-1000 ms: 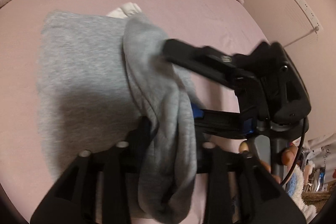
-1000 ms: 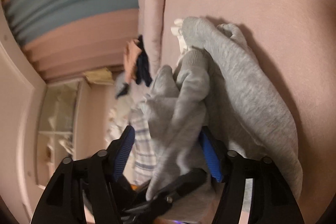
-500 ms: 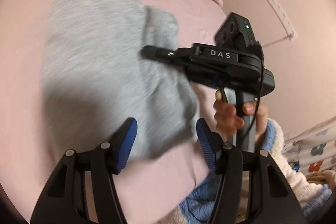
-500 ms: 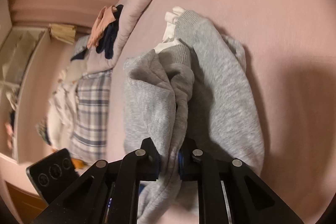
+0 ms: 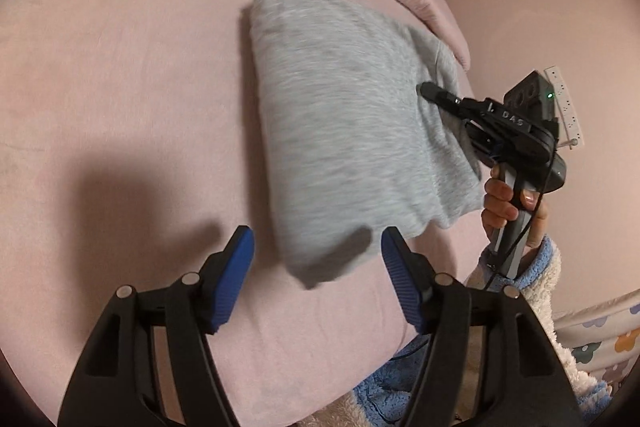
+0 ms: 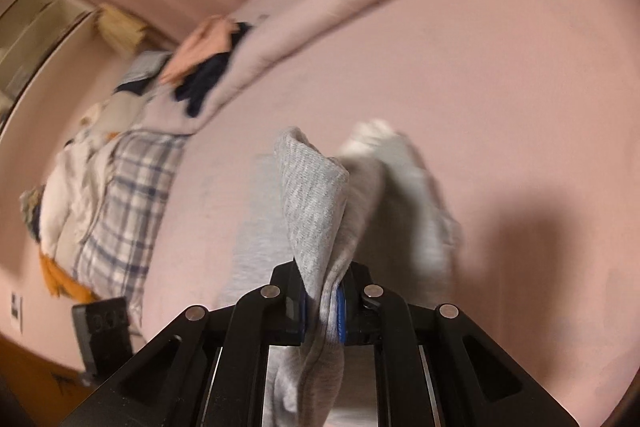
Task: Fold small clothes
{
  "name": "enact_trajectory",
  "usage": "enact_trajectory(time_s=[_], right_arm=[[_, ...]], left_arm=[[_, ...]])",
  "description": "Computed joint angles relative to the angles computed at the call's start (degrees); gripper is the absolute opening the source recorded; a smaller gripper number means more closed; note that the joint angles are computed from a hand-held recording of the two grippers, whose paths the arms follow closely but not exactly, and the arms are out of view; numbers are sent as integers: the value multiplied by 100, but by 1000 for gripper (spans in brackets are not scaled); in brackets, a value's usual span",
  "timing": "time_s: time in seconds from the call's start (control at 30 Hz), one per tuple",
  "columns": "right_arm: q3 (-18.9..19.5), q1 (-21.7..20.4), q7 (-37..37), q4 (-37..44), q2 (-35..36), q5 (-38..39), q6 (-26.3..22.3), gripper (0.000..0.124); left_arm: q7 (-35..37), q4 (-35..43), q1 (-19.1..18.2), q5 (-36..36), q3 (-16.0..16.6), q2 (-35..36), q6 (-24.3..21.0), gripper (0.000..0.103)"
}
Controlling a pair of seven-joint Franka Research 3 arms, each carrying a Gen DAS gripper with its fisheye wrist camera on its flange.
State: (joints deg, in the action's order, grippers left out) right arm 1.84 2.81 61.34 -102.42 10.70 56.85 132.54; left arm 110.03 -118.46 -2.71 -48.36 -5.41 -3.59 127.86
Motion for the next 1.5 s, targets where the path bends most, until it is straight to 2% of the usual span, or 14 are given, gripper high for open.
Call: enact_trajectory(time_s=[0.33, 0.47, 0.6, 0.67, 0.7, 0.77, 0.83, 0.93, 1.07, 1.1, 1.17, 1.23, 1.3, 1.5], right_arm=[[58, -200, 163, -91, 352, 430, -215, 13], [4, -213, 220, -216, 158, 333, -200, 26], [-100, -114, 318, -698, -381, 113, 339, 42], [-136, -24, 190, -1049, -754, 28, 802, 42], [-150, 12, -23, -1182, -911, 120, 901, 42], [-156, 152, -739, -1567, -1351, 527, 1146, 38], [-244, 311, -1303, -1794, -1609, 954, 939, 25], [-282, 507, -1472, -1987, -1715, 923, 656, 22], [-212, 604, -876, -2189, -1602, 91, 900, 16], [-218, 598, -627, -2226, -1542, -108, 953, 1], [-319, 552, -475, -2254, -1411, 75, 791, 0], [-384, 494, -600, -2242, -1361, 495, 620, 0], [-354, 477, -552, -2200, -1351, 471, 644, 0], [-331, 548, -726, -2437, -1717, 510, 753, 0]], left_arm=[[-263, 979, 3, -148, -315, 685, 327, 64], [-268, 1273, 3, -6, -426, 948, 476, 64], [-277, 1275, 58, 220, -452, 914, 622, 64], [-273, 1283, 48, 356, -475, 907, 714, 64], [-266, 1284, 40, 423, -486, 903, 745, 64], [-137, 1206, 43, 428, -495, 851, 748, 46], [-40, 1217, 21, 422, -521, 901, 696, 35], [59, 1106, -44, 559, -572, 902, 778, 21], [227, 653, -152, 701, -597, 782, 1147, 17], [229, 542, -148, 669, -581, 764, 1135, 16], [242, 499, -143, 592, -563, 831, 1181, 6], [129, 653, -59, 397, -524, 959, 973, 4], [130, 725, 43, 168, -518, 1009, 764, 4], [293, 389, 35, 82, -484, 592, 787, 7]])
